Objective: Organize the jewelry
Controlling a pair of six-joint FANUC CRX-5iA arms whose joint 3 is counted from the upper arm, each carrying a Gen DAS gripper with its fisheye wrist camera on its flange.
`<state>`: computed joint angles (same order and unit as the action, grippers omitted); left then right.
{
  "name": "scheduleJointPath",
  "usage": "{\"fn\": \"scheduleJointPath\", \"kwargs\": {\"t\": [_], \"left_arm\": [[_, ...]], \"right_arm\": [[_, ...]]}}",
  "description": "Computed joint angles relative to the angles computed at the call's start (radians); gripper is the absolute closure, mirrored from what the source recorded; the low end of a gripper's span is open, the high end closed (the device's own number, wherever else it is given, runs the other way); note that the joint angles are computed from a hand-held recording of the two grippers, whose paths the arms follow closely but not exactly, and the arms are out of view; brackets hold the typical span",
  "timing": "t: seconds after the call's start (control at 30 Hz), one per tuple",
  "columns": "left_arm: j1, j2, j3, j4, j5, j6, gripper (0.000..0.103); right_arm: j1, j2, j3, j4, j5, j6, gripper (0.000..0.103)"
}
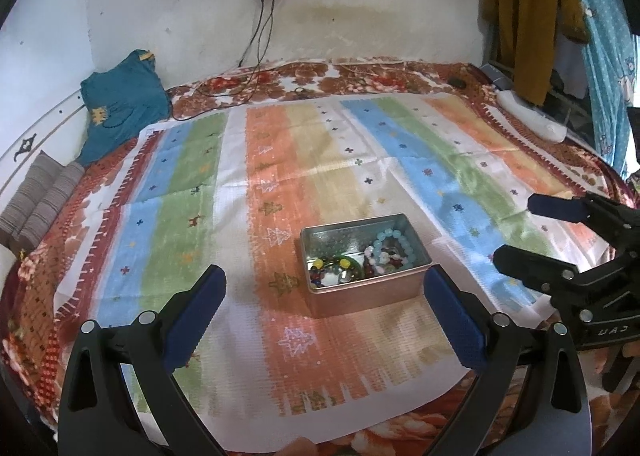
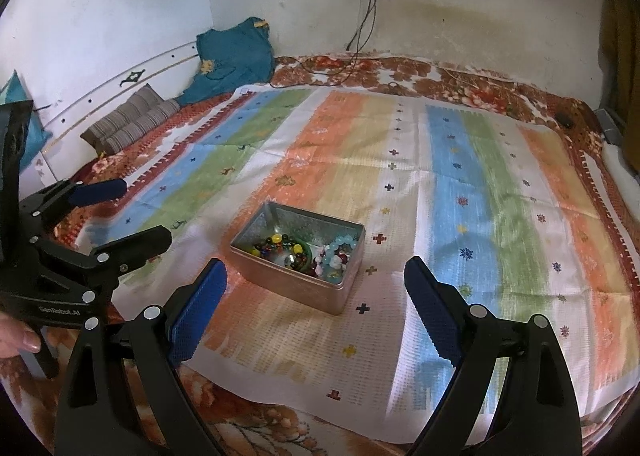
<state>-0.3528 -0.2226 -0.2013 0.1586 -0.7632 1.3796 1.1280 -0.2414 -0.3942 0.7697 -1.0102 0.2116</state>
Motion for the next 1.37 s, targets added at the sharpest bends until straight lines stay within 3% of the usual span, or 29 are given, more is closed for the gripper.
{"fn": "scheduleJointPath", "kwargs": {"t": [0.07, 0.47, 0.8, 1.37], "left_arm": [[0.010, -0.011, -0.025, 0.049, 0.020, -0.036, 0.006], [0.004, -0.029, -0.054, 0.073, 0.077, -0.056, 0.006], [-0.006, -0.029, -0.036, 0.013, 0.076, 0.004, 0.006], [0.008, -0.039, -0.064, 0.060, 0.098, -0.045, 0.006]], "right_arm": [[0.003, 0.001, -0.001, 0.008, -0.007, -0.008, 0.012], [0.002, -0.003, -0.008, 0.022, -0.007, -0.027, 0.012], [0.016, -0.006, -0.023, 0.067, -0.024, -0.074, 0.010], [0.022, 0.001, -0.021, 0.085, -0.038, -0.080, 0.009]]}}
